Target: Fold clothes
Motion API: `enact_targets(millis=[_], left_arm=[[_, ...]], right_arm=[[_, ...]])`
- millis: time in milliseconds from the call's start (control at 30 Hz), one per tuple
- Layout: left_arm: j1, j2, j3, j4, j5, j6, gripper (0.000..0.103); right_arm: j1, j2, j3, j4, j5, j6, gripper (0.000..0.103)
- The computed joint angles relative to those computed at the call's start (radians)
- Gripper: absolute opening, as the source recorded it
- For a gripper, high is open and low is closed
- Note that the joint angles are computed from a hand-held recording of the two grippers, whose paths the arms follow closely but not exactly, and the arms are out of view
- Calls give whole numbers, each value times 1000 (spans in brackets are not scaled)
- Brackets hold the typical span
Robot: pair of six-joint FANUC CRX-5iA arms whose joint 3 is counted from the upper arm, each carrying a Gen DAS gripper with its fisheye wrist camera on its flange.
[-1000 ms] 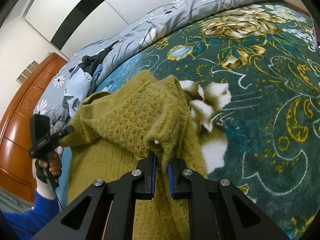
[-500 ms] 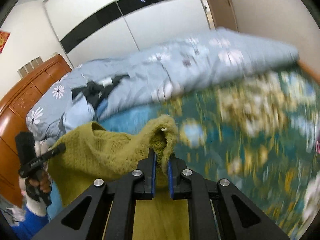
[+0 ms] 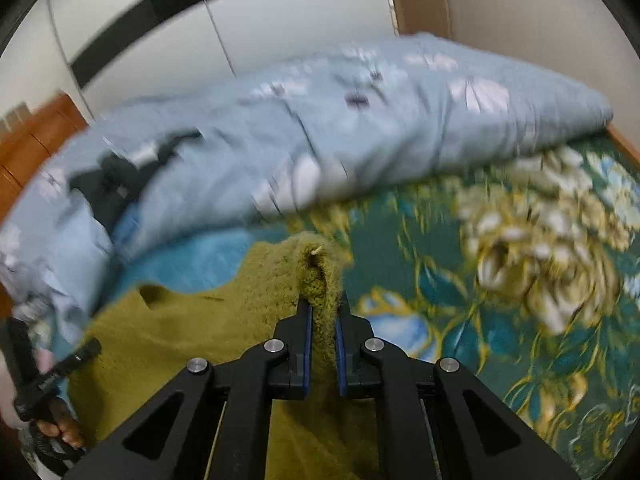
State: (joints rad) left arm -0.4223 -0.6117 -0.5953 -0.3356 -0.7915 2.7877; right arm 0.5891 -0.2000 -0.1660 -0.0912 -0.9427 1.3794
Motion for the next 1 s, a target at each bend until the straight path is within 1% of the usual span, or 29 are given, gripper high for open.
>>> enact_targets(millis=[67, 133, 167, 200, 267, 300, 333, 367, 433, 500, 567, 600, 667, 733, 800, 867, 933, 1000], left_arm=[[8, -7, -17, 17, 18, -2, 19], [11, -9, -19, 23, 18, -7, 30], [4, -6, -14, 19, 13, -2, 37], [-1, -8, -11, 21, 11, -2, 42], [-13, -18, -2, 19, 4, 2, 61], [-28, -26, 6, 6, -6, 13, 63], [-52, -33, 17, -18, -18, 33, 67], [-87, -34, 35, -54, -41, 65, 70], [-175, -29, 75, -143, -101, 151, 79], [-285, -28, 109, -246, -166, 257, 82], [-394, -29, 129, -328, -226, 349, 87], [-456, -25, 139, -370, -266, 400, 88], [-592, -4, 164, -453, -373, 501, 89], [-685, 20, 182, -496, -465, 569, 89], [-752, 35, 188, -510, -531, 634, 89], [-830, 39, 185, -540, -576, 730, 89], [-922, 54, 190, -578, -637, 830, 89], [-997, 77, 202, -605, -694, 897, 89]], right_arm=[[-10, 9, -7, -13, -2, 0, 10], [-32, 13, 2, -45, -7, 29, 12], [-41, 11, 5, -59, -8, 43, 12], [-48, 6, 6, -70, -9, 52, 14], [-66, -1, 17, -98, -26, 70, 31], [-77, -8, 19, -112, -34, 83, 43], [-90, -19, 19, -126, -39, 101, 44], [-103, -30, 18, -141, -45, 120, 44], [-133, -65, 4, -162, -62, 150, 45], [-172, -98, -10, -191, -89, 184, 48], [-249, -141, -23, -268, -149, 259, 50], [-292, -155, -22, -317, -186, 304, 51], [-382, -174, -22, -416, -270, 384, 53], [-436, -191, -37, -464, -332, 420, 54], [-402, -219, -78, -412, -323, 400, 54], [-357, -240, -111, -362, -302, 369, 54], [-344, -243, -123, -352, -285, 346, 54], [-345, -239, -126, -357, -271, 324, 54]])
